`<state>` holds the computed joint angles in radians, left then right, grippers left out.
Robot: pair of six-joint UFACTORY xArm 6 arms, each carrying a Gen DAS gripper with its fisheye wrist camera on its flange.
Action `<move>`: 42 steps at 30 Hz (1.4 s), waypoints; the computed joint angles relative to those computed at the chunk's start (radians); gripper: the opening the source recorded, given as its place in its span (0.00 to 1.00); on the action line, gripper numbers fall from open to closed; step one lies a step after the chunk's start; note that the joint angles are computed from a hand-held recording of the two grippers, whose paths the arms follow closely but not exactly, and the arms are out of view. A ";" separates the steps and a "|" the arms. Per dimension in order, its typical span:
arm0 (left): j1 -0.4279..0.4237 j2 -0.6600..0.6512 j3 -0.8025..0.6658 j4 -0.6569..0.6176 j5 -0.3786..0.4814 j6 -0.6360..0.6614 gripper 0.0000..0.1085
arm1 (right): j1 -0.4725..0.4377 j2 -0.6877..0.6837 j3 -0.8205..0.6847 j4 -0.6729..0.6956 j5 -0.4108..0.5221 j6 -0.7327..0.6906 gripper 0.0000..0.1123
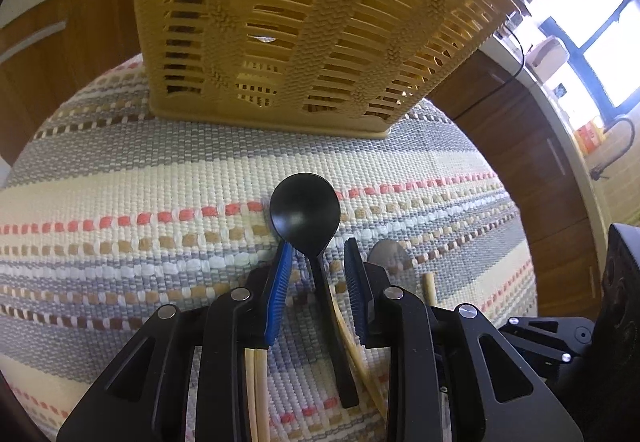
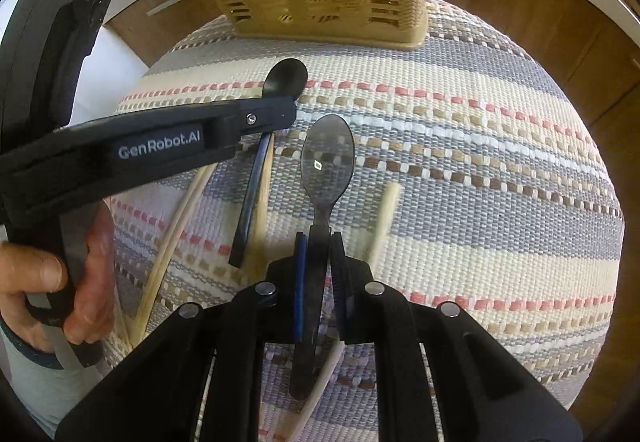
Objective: Organize utensils
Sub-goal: 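Grasp the black ladle with the left tool while the right tool grasps a metal spoon, then carry the black ladle and metal spoon over the yellow basket, lowering them in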
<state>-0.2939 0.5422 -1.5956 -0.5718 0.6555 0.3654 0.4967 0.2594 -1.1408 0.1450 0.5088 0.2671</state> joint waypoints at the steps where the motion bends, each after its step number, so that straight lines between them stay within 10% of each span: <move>1: -0.006 0.001 -0.001 0.027 -0.008 -0.016 0.23 | -0.001 -0.001 0.004 0.016 -0.003 -0.010 0.09; 10: -0.043 0.028 -0.043 0.123 -0.006 -0.077 0.23 | -0.025 -0.022 0.022 0.070 -0.001 -0.064 0.09; 14: -0.064 0.030 -0.035 0.229 -0.038 -0.140 0.05 | -0.041 -0.047 0.046 0.096 0.003 -0.107 0.09; 24: -0.063 -0.037 0.051 0.113 -0.104 -0.038 0.04 | -0.073 -0.045 0.030 0.254 0.046 -0.209 0.09; 42: -0.004 -0.311 0.303 -0.235 -0.258 0.351 0.04 | -0.052 0.049 -0.165 -0.036 0.240 -0.062 0.09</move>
